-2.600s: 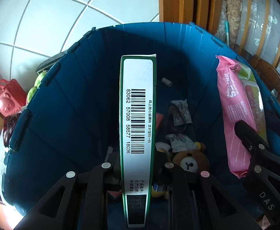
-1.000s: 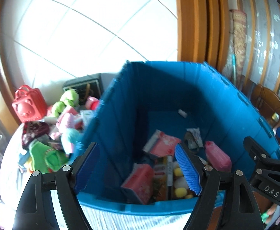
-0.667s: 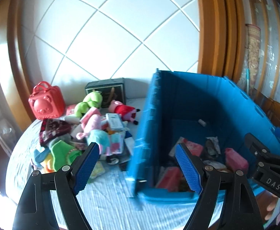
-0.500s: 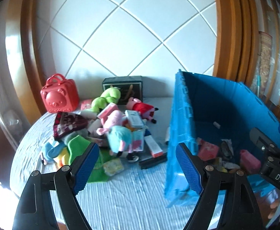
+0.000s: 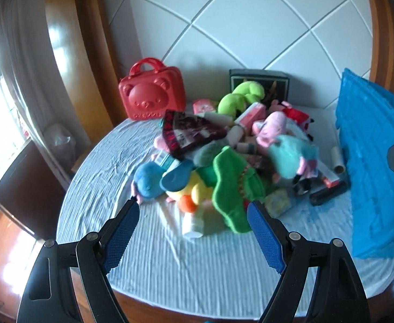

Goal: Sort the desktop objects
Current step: 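Move both tools back from the crate toward the heap, then grasp the green plush toy with the right tool while the left reaches the white bottle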

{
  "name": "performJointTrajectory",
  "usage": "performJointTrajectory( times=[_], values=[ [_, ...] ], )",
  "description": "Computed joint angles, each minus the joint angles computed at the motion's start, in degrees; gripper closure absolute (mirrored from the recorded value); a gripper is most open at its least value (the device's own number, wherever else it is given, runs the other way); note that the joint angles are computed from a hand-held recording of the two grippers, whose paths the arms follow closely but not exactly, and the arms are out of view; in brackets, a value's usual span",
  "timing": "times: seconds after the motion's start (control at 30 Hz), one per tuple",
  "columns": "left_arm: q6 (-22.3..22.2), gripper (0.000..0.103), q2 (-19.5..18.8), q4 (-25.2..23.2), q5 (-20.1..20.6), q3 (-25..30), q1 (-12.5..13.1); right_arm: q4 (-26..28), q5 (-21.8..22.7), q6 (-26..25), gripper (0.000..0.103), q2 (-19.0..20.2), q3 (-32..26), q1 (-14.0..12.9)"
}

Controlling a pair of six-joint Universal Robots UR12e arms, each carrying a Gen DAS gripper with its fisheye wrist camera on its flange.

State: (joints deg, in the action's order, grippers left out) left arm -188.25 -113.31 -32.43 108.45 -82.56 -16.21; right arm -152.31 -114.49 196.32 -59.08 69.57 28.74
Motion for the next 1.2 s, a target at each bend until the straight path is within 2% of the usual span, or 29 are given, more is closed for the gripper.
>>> performJointTrajectory(
  times=[0.13, 0.27, 0.37, 0.57, 0.73, 0.87, 1.0, 1.2],
  values=[
    [-1.8, 0.020, -1.2, -6.0, -1.1, -0.3, 2.3, 4.3, 5.2, 0.9, 0.000, 3.7, -2.9, 0.0],
    [-3.7, 0.020, -3.4, -8.8, -3.6, 0.1, 3.5, 9.1, 9.1, 1.1, 0.000, 7.2, -5.4, -0.5],
    [-4.7, 0.020, -5.2, -9.0, -5.5, 0.8, 3.9, 10.3, 12.3, 1.0, 0.000, 9.1, -6.5, -1.1],
    [-6.1, 0.020, -9.7, -8.6, -5.1, 4.3, 3.6, 13.0, 18.5, -0.6, 0.000, 14.1, -11.5, -2.5],
    [-7.0, 0.021, -12.4, -8.7, -5.0, 6.5, 3.5, 13.1, 22.6, -2.0, 0.000, 17.5, -15.2, -3.3],
    [-6.2, 0.025, -13.9, -9.4, -5.6, 7.9, 3.6, 15.7, 25.1, -2.6, 0.000, 19.7, -18.5, -3.8],
    [-5.5, 0.040, -15.0, -11.8, -7.7, 9.1, 4.1, 19.1, 26.9, -2.4, 0.000, 21.2, -21.2, -4.1],
    [-4.8, 0.040, -16.3, -11.4, -9.4, 10.5, 4.4, 20.9, 27.3, -0.6, 0.000, 22.6, -23.5, -4.3]
  ],
)
